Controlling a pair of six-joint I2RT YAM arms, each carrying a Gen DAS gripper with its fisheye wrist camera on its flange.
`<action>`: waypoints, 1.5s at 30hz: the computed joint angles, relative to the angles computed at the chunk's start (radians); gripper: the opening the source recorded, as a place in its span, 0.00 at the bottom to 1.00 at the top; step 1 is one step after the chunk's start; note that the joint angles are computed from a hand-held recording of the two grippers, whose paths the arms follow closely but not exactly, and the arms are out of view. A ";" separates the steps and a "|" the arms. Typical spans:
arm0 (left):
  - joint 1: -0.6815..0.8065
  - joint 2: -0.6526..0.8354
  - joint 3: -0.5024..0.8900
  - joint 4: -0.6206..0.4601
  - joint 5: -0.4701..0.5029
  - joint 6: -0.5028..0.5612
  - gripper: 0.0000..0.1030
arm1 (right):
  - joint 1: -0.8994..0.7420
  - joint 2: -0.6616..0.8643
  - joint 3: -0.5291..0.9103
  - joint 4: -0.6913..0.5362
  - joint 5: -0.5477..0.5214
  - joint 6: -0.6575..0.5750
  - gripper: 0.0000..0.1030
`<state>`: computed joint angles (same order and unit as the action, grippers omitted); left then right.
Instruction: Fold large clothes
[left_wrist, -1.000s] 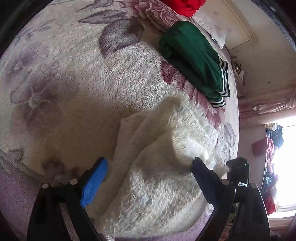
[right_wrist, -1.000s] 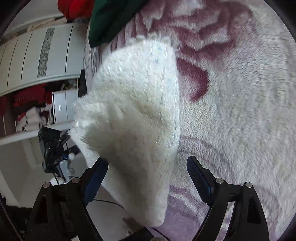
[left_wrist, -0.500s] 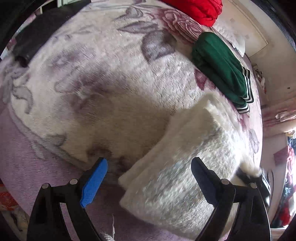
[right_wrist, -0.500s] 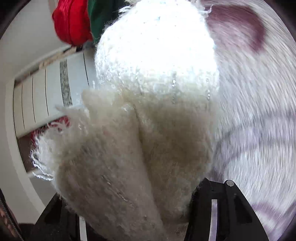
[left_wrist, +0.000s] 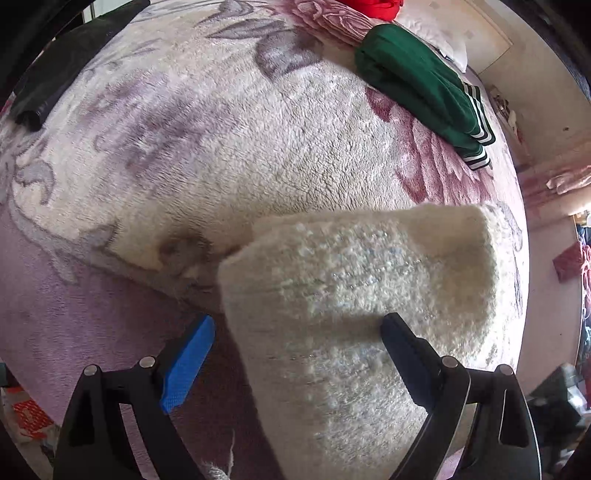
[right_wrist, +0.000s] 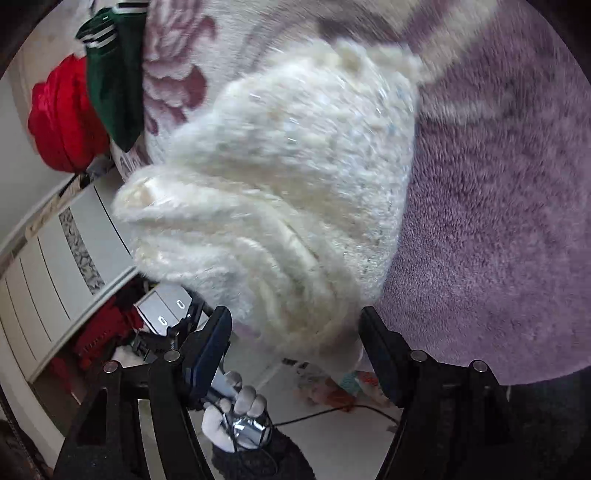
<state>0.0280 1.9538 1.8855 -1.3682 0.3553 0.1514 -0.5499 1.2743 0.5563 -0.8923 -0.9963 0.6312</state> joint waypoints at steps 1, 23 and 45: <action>0.002 -0.007 -0.021 0.019 0.017 -0.009 0.90 | -0.008 0.022 0.091 -0.057 0.007 -0.060 0.71; 0.067 -0.150 -0.143 0.051 0.056 -0.053 0.90 | 0.491 0.679 1.173 -0.280 0.408 -0.310 0.16; 0.023 -0.156 -0.339 0.168 0.076 -0.077 0.92 | 0.377 0.689 0.869 -0.394 0.421 -0.585 0.12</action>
<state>0.0514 1.7975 1.5462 -1.2000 0.4316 0.0744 -0.1732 1.9635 1.4250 -1.2861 -0.5756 0.0466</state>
